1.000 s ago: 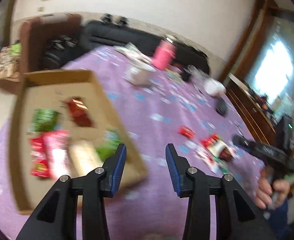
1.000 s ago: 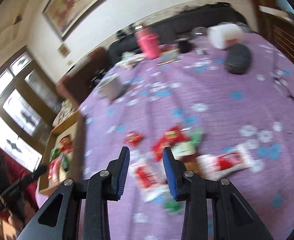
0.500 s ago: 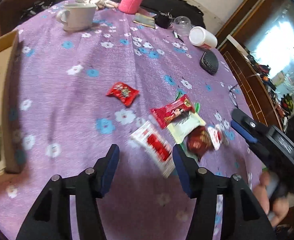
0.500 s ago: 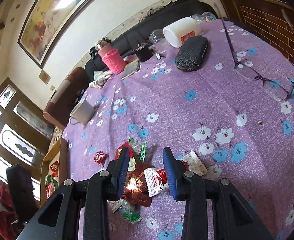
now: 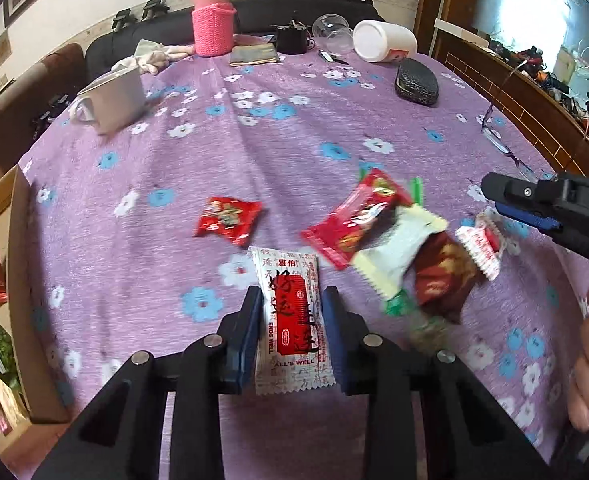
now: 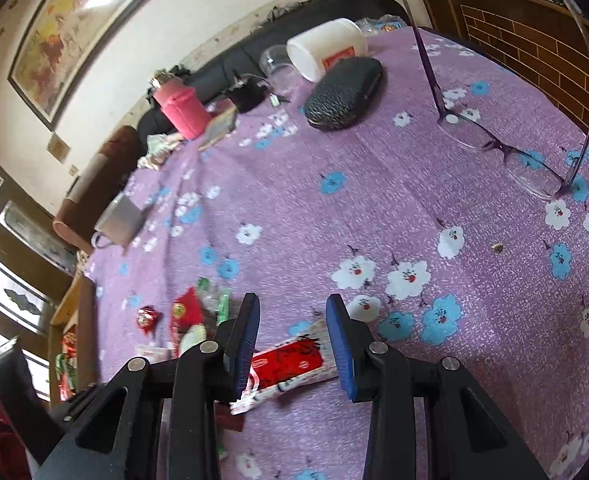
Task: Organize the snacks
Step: 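Grasp the white packet with red print with the left gripper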
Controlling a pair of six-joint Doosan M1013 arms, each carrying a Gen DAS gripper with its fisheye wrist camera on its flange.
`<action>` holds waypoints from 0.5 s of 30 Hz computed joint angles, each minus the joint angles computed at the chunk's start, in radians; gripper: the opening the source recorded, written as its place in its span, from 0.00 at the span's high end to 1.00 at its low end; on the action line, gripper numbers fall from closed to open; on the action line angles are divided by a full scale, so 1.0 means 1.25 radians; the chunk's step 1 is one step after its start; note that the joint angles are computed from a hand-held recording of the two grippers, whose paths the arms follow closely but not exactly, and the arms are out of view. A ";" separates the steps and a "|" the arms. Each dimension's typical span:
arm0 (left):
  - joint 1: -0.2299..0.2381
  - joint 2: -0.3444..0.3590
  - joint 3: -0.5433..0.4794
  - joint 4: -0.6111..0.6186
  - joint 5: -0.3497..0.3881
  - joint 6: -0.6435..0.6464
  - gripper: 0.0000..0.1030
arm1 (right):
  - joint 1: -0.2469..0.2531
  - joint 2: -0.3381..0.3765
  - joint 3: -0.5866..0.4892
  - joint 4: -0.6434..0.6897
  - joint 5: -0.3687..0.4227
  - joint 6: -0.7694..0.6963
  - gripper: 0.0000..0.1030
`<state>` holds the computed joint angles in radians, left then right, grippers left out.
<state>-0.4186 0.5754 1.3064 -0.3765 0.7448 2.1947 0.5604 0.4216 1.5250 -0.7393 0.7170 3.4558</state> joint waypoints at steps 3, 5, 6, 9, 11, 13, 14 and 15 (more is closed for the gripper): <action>0.015 0.007 -0.005 -0.027 -0.007 0.023 0.71 | -0.005 0.003 -0.002 0.046 -0.008 -0.036 0.63; 0.024 0.013 -0.013 -0.067 0.008 0.048 0.71 | -0.008 0.000 0.003 0.085 -0.029 -0.059 0.62; 0.028 0.015 -0.014 -0.086 0.010 0.061 0.71 | -0.009 -0.002 0.007 0.099 -0.043 -0.062 0.60; 0.028 0.015 -0.010 -0.102 -0.005 0.082 0.71 | -0.008 -0.016 0.026 0.154 -0.085 -0.056 0.56; 0.030 0.016 -0.010 -0.112 -0.003 0.089 0.71 | -0.011 -0.035 0.063 0.245 -0.191 -0.103 0.52; 0.031 0.017 -0.011 -0.117 -0.001 0.091 0.71 | -0.014 -0.044 0.092 0.407 -0.293 -0.268 0.52; 0.031 0.017 -0.012 -0.118 0.000 0.089 0.71 | -0.013 -0.046 0.093 0.442 -0.294 -0.313 0.52; 0.031 0.017 -0.012 -0.117 0.001 0.087 0.71 | -0.009 -0.049 0.087 0.436 -0.269 -0.336 0.52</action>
<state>-0.3800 0.5961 1.2914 -0.5228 0.7457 2.3033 0.5493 0.3609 1.6332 -0.1944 0.3805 3.0354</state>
